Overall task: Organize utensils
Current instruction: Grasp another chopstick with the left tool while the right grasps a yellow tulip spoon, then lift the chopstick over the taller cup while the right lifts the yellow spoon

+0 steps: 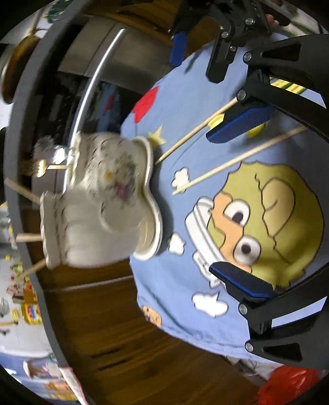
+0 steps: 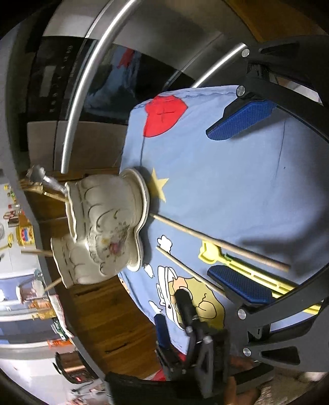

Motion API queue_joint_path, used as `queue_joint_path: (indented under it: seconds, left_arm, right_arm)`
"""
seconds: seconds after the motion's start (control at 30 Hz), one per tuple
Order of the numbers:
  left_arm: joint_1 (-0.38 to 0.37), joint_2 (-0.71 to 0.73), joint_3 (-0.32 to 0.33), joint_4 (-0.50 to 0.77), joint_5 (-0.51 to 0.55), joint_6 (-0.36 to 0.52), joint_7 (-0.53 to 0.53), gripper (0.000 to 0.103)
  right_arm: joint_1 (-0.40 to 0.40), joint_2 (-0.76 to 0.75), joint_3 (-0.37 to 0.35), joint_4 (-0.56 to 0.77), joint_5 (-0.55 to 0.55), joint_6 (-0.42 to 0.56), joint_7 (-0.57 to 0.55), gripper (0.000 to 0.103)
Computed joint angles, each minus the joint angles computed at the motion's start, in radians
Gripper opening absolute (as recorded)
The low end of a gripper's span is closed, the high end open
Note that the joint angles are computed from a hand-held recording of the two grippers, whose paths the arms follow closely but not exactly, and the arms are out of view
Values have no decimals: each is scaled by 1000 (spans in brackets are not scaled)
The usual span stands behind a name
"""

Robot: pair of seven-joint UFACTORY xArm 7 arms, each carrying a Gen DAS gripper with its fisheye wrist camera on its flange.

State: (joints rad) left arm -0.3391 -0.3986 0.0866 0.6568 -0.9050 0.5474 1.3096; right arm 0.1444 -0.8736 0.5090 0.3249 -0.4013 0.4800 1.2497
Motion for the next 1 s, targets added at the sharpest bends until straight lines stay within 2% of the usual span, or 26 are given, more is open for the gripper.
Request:
queue_joint_path:
  seconds: [0.03, 0.1, 0.2, 0.3, 0.33, 0.4, 0.5, 0.6, 0.67, 0.73, 0.77, 0.87, 1.0]
  left_arm:
    - [3, 2, -6, 2, 14, 8, -13, 83]
    - [12, 11, -24, 10, 54, 22, -50, 67]
    - [13, 22, -42, 13, 101, 26, -86, 50]
    - [11, 20, -53, 14, 140, 41, -119, 37]
    - [11, 16, -60, 10, 158, 37, -129, 34]
    - [11, 16, -75, 4, 200, 21, -154, 18]
    - [-9, 29, -57, 9, 211, 35, -142, 7]
    - [-10, 22, -49, 6, 216, 39, -130, 5]
    - [-4, 27, -33, 18, 214, 66, -127, 4]
    - [10, 33, -12, 33, 200, 97, -117, 1]
    - [20, 36, -8, 39, 200, 107, -116, 1]
    - [54, 39, 0, 48, 207, 128, -103, 1]
    - [85, 45, 14, 58, 194, 171, -88, 1]
  right_arm:
    - [3, -2, -3, -2, 1, 2, -2, 98]
    - [8, -7, -4, -2, -1, 17, -10, 98]
    - [20, -13, -10, -1, 4, 39, -19, 98]
    - [43, -17, -32, -4, 19, 45, -33, 97]
    - [53, -15, -40, -3, 26, 46, -42, 94]
    - [75, -8, -51, 3, 40, 45, -63, 91]
    - [109, 19, -53, 19, 60, 41, -95, 82]
    - [135, 60, -46, 46, 76, 35, -118, 73]
    - [151, 94, -44, 65, 84, 28, -135, 60]
    - [169, 133, -47, 89, 95, 18, -154, 52]
    - [175, 152, -48, 101, 99, 12, -162, 43]
    - [191, 224, -51, 150, 109, 7, -190, 29]
    - [196, 314, -40, 228, 105, 71, -204, 25]
